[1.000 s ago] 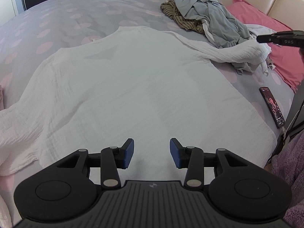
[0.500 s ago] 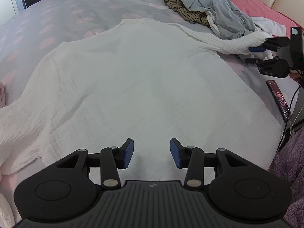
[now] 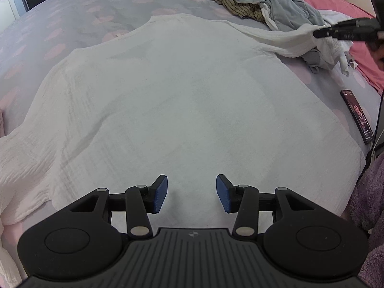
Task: Fold clothes
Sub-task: 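Carry the sleeve across the shirt body with the right gripper and release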
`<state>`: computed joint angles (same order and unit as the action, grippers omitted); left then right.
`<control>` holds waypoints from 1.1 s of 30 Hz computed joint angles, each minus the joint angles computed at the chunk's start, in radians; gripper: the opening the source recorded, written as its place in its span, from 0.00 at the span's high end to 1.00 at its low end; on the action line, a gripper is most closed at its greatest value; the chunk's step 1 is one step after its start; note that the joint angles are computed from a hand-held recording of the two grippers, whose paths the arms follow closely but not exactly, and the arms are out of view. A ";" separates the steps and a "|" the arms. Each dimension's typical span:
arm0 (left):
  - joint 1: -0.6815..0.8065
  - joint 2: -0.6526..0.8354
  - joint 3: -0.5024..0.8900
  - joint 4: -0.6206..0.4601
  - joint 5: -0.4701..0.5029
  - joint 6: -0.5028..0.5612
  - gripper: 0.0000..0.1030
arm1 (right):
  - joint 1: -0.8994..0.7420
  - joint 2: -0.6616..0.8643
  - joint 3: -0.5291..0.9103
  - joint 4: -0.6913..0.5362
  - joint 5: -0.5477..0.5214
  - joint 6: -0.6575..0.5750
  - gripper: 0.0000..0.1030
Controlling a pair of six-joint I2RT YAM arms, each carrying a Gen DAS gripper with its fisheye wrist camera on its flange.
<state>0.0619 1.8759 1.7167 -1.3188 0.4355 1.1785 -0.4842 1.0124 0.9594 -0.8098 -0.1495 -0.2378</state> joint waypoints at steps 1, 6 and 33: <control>-0.002 -0.003 -0.002 -0.005 0.005 0.004 0.58 | -0.001 0.011 0.035 -0.034 -0.058 0.030 0.96; -0.014 -0.024 -0.010 -0.023 0.030 0.012 0.58 | 0.159 0.035 0.137 -0.109 -0.160 0.211 0.96; -0.177 -0.141 -0.325 0.215 0.073 0.097 0.53 | 0.482 -0.028 -0.076 -0.113 -0.109 0.300 0.47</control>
